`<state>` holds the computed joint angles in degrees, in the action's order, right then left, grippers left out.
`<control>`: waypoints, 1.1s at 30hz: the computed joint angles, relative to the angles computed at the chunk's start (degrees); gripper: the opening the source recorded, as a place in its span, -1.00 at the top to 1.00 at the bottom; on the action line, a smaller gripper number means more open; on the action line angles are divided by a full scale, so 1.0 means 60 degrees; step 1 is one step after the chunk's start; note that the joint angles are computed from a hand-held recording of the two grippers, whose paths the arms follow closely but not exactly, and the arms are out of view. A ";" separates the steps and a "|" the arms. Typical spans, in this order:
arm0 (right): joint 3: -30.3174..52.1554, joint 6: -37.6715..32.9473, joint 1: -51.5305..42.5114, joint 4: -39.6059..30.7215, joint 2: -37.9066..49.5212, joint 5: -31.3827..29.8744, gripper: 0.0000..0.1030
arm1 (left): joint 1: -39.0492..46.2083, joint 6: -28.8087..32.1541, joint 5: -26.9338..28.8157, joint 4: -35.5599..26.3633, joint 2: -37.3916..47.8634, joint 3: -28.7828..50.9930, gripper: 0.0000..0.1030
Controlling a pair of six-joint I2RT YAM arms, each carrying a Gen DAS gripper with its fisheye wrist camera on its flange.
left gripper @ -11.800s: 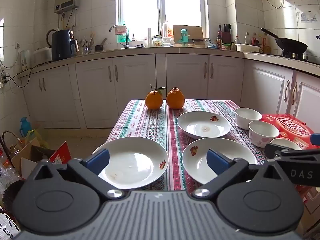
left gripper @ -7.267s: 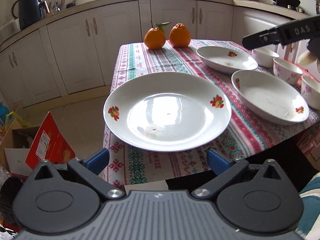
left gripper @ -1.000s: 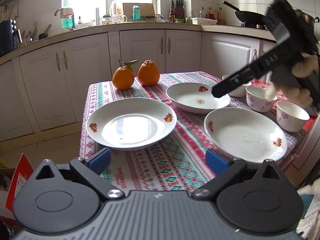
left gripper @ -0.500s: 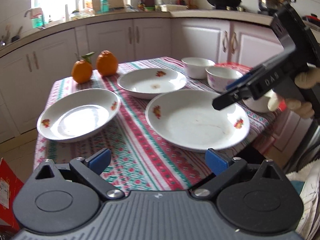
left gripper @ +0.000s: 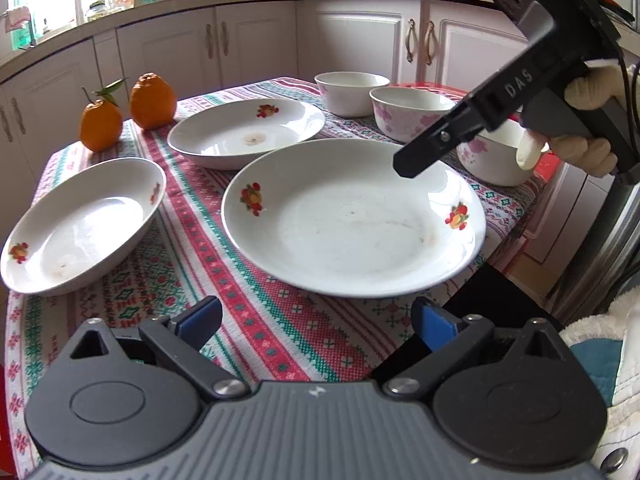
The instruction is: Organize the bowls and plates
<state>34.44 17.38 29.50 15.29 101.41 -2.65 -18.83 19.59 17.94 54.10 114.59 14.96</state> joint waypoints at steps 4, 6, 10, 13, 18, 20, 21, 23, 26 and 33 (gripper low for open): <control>0.0534 -0.0096 -0.0280 -0.0628 0.0301 -0.0404 -1.00 | 0.0083 0.0134 0.0425 -0.0493 0.0346 0.0539 -0.95; 0.0825 -0.0218 -0.0385 -0.0935 0.0473 -0.0572 -1.00 | 0.0093 0.0208 0.0543 -0.0373 0.0534 0.0649 -0.97; 0.1433 -0.0342 -0.0676 -0.1522 0.0843 -0.1179 -1.00 | 0.0176 0.0591 0.0824 -0.0667 0.0590 0.0898 -0.99; 0.1896 -0.0494 -0.0768 -0.1928 0.1132 -0.1347 -1.00 | 0.0280 0.0846 0.1073 -0.0737 0.0666 0.0991 -0.99; 0.2617 -0.0743 -0.0789 -0.2516 0.1639 -0.1609 -1.00 | 0.0469 0.1200 0.1470 -0.0848 0.0791 0.1160 -0.99; 0.2931 -0.0867 -0.0821 -0.2756 0.1867 -0.1712 -1.00 | 0.0513 0.1272 0.1588 -0.0828 0.0824 0.1172 -0.99; 0.3042 -0.0916 -0.0847 -0.2816 0.1967 -0.1749 -1.00 | 0.0565 0.1305 0.1703 -0.0835 0.0855 0.1195 -0.99; 0.3254 -0.0987 -0.0936 -0.2973 0.2136 -0.1911 -0.95 | 0.0616 0.1359 0.1833 -0.0808 0.0895 0.1207 -0.99; 0.3443 -0.1040 -0.1073 -0.3076 0.2321 -0.2158 -0.84 | 0.0723 0.1409 0.2100 -0.0850 0.0932 0.1240 -0.98; 0.3685 -0.1209 -0.1239 -0.3365 0.2400 -0.2450 -0.68 | 0.0825 0.1508 0.2352 -0.1183 0.0858 0.1343 -0.96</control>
